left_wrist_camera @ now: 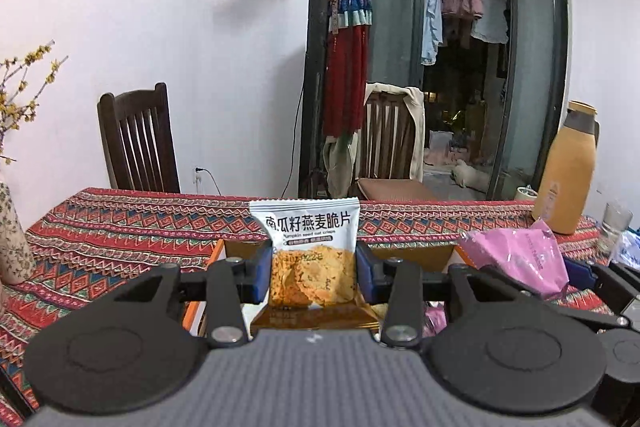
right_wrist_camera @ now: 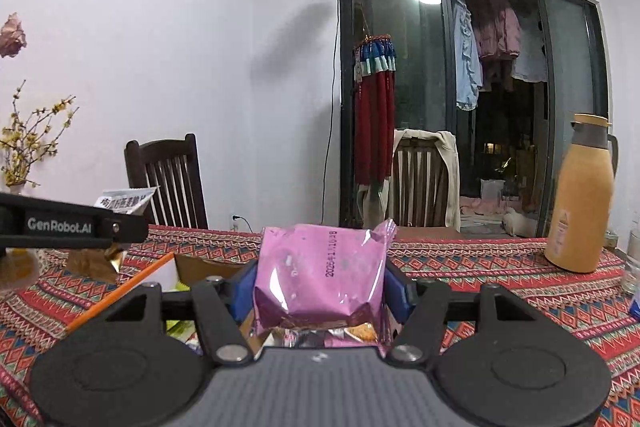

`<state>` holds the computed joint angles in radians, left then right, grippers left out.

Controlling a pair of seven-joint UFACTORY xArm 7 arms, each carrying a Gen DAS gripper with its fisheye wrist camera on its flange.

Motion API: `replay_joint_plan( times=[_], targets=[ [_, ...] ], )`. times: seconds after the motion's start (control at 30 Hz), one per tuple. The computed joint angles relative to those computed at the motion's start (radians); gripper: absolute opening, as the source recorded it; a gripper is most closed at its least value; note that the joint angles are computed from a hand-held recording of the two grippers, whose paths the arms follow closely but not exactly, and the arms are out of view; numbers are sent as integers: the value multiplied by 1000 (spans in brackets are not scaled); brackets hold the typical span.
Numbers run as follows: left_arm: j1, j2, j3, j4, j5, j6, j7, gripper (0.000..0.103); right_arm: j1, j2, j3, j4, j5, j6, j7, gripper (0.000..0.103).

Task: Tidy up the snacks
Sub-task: 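Carry both packets over the cardboard box and open both grippers, then move both open grippers back toward the snack pile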

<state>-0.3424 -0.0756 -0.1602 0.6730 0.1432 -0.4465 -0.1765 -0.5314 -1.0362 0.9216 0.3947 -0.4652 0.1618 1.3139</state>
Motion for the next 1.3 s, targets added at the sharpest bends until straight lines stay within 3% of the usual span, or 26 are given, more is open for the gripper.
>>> replay_joint_plan(
  times=[0.2, 0.47, 0.77, 0.83, 0.87, 0.93, 1.0, 1.07, 1.3],
  targets=[
    [-7, 125, -14, 84, -140, -3, 103, 42, -136, 48, 86, 35, 6, -71, 21, 63],
    [8, 245, 4, 150, -128, 3, 96, 42, -247, 130, 177, 46, 41, -142, -11, 63],
    [10, 288, 13, 168, -116, 22, 102, 43, -270, 183, 215, 52, 75, -143, -45, 64],
    [-4, 281, 22, 156, -144, 2, 113, 44, -260, 180, 213, 50, 82, -134, -43, 71],
    [-2, 279, 19, 152, -146, -6, 108, 47, -254, 169, 213, 47, 85, -128, -37, 73],
    [19, 273, 7, 143, -128, -30, 73, 63, -251, 157, 209, 45, 88, -127, -29, 86],
    [-17, 266, 28, 130, -200, -67, 111, 102, -247, 136, 209, 40, 96, -119, -11, 98],
    [-32, 260, 32, 113, -247, -111, 130, 103, -237, 127, 199, 34, 100, -112, 3, 100],
    [-13, 237, 15, 95, -225, -112, 104, 103, -209, 111, 174, 21, 91, -101, 29, 101]
  ],
)
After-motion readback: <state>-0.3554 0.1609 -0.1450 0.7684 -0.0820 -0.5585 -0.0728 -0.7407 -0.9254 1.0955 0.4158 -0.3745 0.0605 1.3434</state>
